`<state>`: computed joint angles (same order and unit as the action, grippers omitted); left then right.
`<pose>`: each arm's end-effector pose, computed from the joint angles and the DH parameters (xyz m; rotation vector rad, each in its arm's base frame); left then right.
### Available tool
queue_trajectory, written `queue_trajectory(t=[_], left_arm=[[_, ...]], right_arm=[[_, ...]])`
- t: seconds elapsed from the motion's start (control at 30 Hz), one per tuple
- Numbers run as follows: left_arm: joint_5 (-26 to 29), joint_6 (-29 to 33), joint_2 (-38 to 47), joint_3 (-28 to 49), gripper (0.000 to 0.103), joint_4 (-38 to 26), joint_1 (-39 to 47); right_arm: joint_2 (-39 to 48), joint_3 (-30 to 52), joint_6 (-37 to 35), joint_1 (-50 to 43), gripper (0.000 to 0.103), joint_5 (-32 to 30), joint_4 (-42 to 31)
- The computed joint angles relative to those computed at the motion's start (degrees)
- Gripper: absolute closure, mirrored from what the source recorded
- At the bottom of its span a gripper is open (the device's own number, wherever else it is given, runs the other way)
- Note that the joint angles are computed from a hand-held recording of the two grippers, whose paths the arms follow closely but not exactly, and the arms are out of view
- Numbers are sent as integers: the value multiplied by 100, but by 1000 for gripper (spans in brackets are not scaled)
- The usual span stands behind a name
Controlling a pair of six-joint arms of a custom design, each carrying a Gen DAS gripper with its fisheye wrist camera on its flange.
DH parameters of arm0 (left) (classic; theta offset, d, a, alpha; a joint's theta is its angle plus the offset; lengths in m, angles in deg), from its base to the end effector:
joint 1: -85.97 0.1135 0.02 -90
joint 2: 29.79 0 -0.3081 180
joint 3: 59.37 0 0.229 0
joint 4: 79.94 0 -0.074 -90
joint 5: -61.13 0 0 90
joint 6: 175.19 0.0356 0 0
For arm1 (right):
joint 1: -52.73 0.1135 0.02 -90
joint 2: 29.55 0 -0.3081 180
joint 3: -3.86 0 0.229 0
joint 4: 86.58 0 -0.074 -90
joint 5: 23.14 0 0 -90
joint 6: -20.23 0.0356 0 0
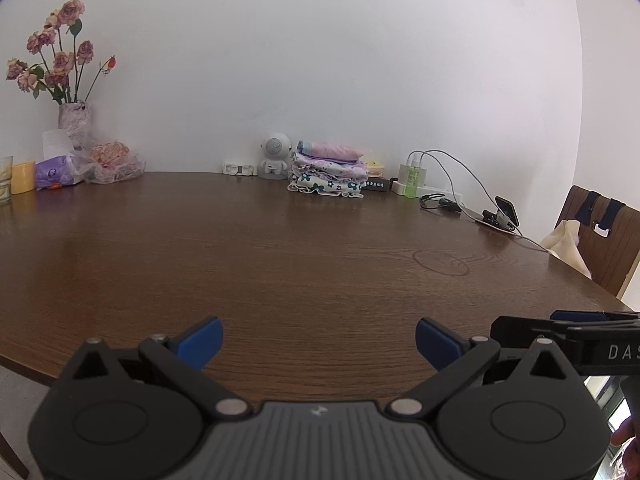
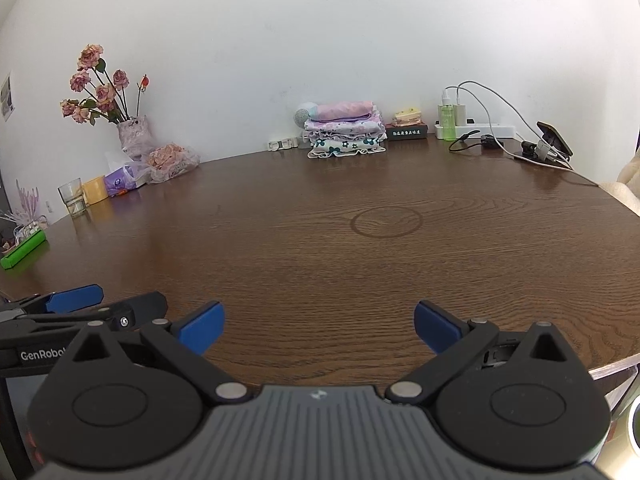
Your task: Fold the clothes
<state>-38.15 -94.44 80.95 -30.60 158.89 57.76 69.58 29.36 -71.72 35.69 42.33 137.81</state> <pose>0.2331 -0.1185 0.1320 0.2210 1.9663 -0.2670 0.2207 -0.0522 0.1460 0.0100 2.0395 0.2382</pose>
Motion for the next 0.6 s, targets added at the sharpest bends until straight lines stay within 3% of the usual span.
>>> queue_trajectory(t=[0.6], left_arm=[[-129, -22, 75, -15, 0, 19, -48]], right_arm=[[-14, -40, -105, 232, 0, 226, 27]])
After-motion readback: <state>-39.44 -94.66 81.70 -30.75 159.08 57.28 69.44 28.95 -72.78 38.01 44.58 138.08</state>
